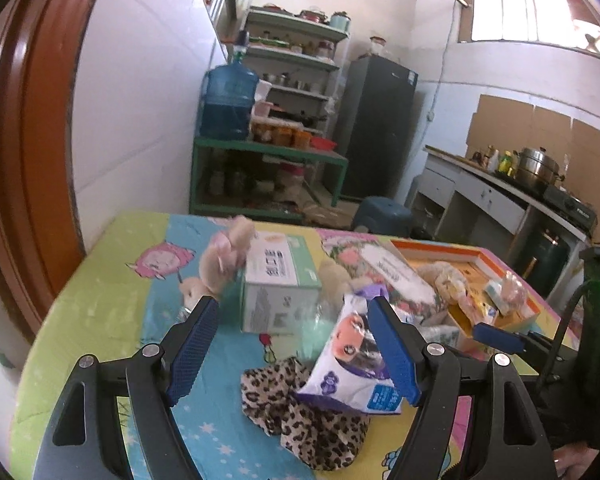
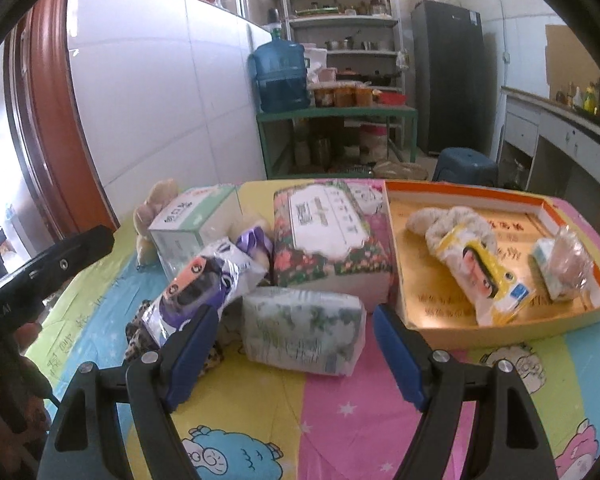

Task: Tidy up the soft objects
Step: 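Move both tools back toward the remaining items on the quilt, then grasp the white cartoon-face wipes pack with the left tool while the right tool grasps the green-leaf tissue pack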

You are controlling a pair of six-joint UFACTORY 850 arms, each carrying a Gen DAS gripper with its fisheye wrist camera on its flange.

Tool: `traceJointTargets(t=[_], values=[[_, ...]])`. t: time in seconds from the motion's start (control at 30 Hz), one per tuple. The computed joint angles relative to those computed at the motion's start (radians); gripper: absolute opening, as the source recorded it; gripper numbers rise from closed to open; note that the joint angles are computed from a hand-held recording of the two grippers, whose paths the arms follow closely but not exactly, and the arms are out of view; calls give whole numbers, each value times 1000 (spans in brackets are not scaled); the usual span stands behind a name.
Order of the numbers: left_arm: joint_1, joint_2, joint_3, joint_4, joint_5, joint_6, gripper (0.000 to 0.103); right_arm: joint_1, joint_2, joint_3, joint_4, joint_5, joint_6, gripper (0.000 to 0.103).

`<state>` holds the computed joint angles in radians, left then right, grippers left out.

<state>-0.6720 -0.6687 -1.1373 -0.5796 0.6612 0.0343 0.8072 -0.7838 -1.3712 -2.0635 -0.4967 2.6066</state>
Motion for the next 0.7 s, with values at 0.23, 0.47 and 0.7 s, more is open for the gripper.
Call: traceJointTargets(t=[0.23,0.47,0.7], values=[[24,-36,-28,130,-51,-120,78,-22,-8,4,-47,42,56,79],[38,-77,-72,207,-109,-177,78,-57,-8,24,-269,99,147,79],[45,-111,-115,289,-151,-251,78,-85,-9,36,-523,134,319,79]])
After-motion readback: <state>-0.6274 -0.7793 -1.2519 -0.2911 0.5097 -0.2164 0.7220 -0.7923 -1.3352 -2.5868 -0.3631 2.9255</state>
